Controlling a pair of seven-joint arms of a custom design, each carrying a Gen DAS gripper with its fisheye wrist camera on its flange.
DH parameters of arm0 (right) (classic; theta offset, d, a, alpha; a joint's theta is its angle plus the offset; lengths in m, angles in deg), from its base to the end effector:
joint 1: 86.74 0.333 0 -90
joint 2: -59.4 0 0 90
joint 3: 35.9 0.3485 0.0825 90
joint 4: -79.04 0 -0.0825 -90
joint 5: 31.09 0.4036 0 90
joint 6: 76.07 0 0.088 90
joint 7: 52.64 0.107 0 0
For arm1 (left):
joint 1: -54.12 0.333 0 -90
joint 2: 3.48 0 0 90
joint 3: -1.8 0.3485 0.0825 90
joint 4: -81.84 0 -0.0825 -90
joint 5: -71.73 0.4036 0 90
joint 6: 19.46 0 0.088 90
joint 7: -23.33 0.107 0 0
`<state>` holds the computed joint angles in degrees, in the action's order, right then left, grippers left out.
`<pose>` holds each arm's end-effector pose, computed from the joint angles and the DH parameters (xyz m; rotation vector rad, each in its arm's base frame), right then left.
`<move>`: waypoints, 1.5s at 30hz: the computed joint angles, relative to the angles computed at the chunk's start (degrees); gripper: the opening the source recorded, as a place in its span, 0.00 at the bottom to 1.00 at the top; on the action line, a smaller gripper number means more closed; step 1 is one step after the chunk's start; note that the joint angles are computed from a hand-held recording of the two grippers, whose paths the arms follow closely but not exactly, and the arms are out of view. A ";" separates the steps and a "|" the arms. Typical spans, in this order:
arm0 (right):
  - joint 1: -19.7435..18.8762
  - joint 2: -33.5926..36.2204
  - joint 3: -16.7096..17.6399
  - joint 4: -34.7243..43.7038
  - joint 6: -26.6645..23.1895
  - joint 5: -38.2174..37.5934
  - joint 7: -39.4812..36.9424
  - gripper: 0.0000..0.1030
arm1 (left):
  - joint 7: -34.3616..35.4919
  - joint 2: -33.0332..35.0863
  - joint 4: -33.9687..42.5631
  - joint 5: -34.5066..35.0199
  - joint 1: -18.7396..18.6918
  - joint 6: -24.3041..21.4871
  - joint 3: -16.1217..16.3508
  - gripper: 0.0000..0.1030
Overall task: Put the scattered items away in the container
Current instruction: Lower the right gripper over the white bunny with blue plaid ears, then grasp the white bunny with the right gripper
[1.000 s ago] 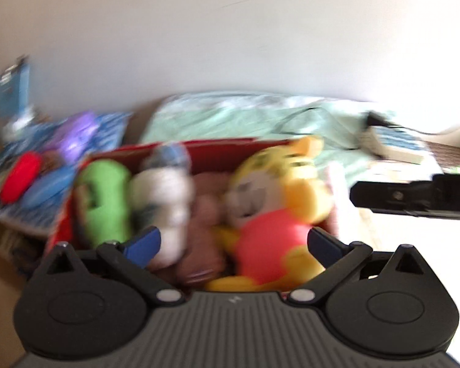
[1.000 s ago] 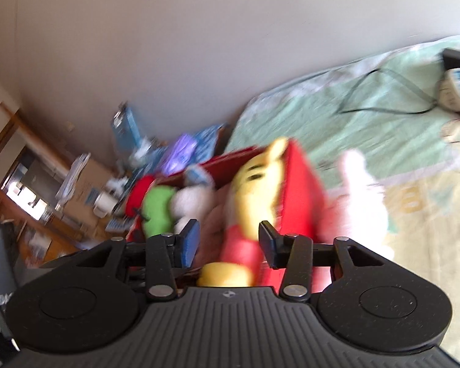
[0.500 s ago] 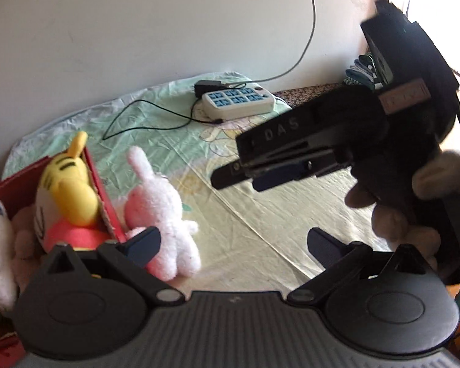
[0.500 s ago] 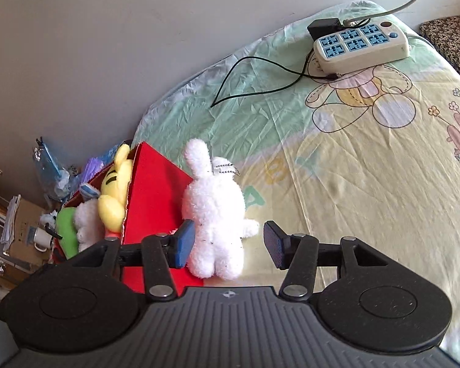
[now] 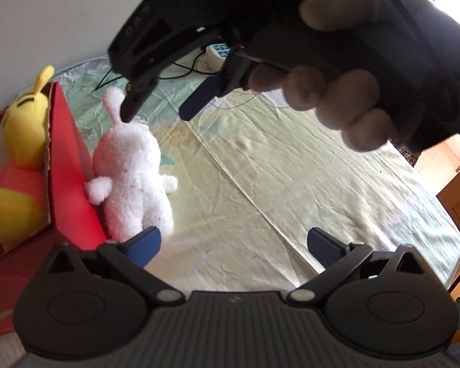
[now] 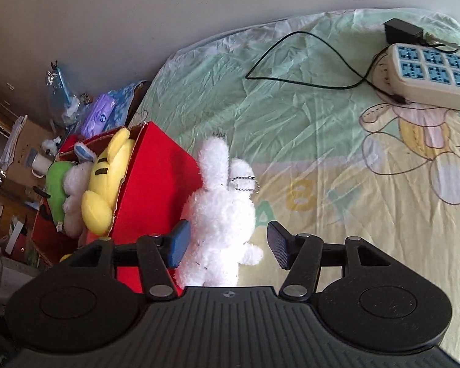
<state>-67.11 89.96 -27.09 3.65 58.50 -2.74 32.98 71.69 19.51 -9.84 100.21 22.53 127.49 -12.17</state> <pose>0.7031 0.3537 0.5135 -1.9499 1.4846 0.1976 0.5349 -0.5148 0.4909 -1.5491 2.2385 -0.7938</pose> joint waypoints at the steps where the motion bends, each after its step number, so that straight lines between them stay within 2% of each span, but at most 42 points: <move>1: -0.07 1.71 0.24 2.36 -1.22 0.08 -0.05 0.60 | -1.03 0.12 0.17 0.39 -0.46 -0.69 0.37 0.98; 5: 1.42 7.38 -0.22 10.74 -5.37 -2.73 0.42 0.62 | -5.24 0.45 1.12 1.80 -1.63 -3.17 1.32 0.98; 7: 2.25 8.61 -0.84 12.45 -6.76 -4.91 0.10 0.61 | -7.90 0.45 1.58 4.14 -2.54 -4.11 2.20 0.98; 9: 1.52 8.30 -0.65 11.43 -7.08 -5.09 -1.60 0.56 | -10.84 0.41 1.95 7.15 -3.40 -4.40 3.04 0.98; 12: -0.94 6.20 -0.06 6.94 -5.78 -2.26 -3.38 0.55 | -12.91 1.48 3.54 9.41 -3.57 -4.75 3.24 0.98; 16: -2.22 2.99 -1.33 1.50 -3.18 -2.42 -4.37 0.55 | -16.71 4.80 8.38 12.44 -5.27 -7.43 4.57 0.98; 18: -3.37 1.94 -0.96 -0.25 -3.25 -1.14 -5.37 0.55 | -16.15 6.64 11.34 12.61 -5.69 -9.29 4.51 0.98; 20: -4.01 1.04 -0.92 -1.79 -2.93 -0.24 -5.94 0.55 | -14.97 7.04 12.25 13.39 -6.04 -8.40 4.50 0.98; 23: -5.91 0.31 0.10 -3.37 -2.48 3.81 -7.27 0.55 | -16.85 7.37 13.67 18.43 -8.90 -10.05 6.49 0.98; 25: -7.23 0.29 0.80 -3.53 -3.12 6.79 -8.21 0.56 | -15.79 9.51 17.28 21.01 -10.67 -14.51 7.30 0.98; 27: -8.98 0.71 1.99 -3.32 -4.26 11.41 -8.99 0.57 | -12.92 13.30 22.89 22.04 -12.18 -20.92 8.15 0.98; 30: -10.94 2.32 3.41 -2.07 -7.14 18.09 -8.31 0.62 | -10.87 18.40 29.81 21.08 -12.72 -26.16 9.16 0.97; 32: -11.16 2.93 3.64 -1.71 -7.90 20.44 -7.93 0.62 | -8.86 21.48 34.39 17.44 -12.12 -28.95 8.75 0.78; 33: -11.10 3.15 3.61 -1.47 -8.18 21.10 -7.63 0.62 | -8.30 22.34 35.64 15.18 -11.57 -29.53 8.33 0.60; 34: -11.07 3.44 3.58 -1.09 -8.43 21.62 -7.41 0.62 | -8.06 22.95 36.53 13.11 -11.16 -30.06 8.04 0.51; 36: -10.80 4.28 3.24 0.28 -9.16 21.67 -6.43 0.62 | -8.08 22.78 35.89 11.09 -10.92 -29.41 8.13 0.48; 38: -10.29 4.83 2.86 1.25 -9.56 20.78 -5.69 0.66 | -7.86 22.64 35.44 11.38 -11.66 -29.35 8.95 0.49; 40: -9.56 5.35 2.34 2.15 -10.16 18.77 -5.46 0.66 | -7.66 23.34 36.48 11.46 -12.22 -30.40 9.53 0.61; 44: -9.12 5.81 2.18 2.39 -9.71 17.13 -5.98 0.67 | -7.56 24.77 38.87 11.03 -12.37 -31.63 10.20 0.76; 45: -9.05 5.92 2.22 2.43 -9.45 17.00 -6.03 0.67 | -7.29 24.99 39.20 10.85 -12.22 -31.25 10.18 0.84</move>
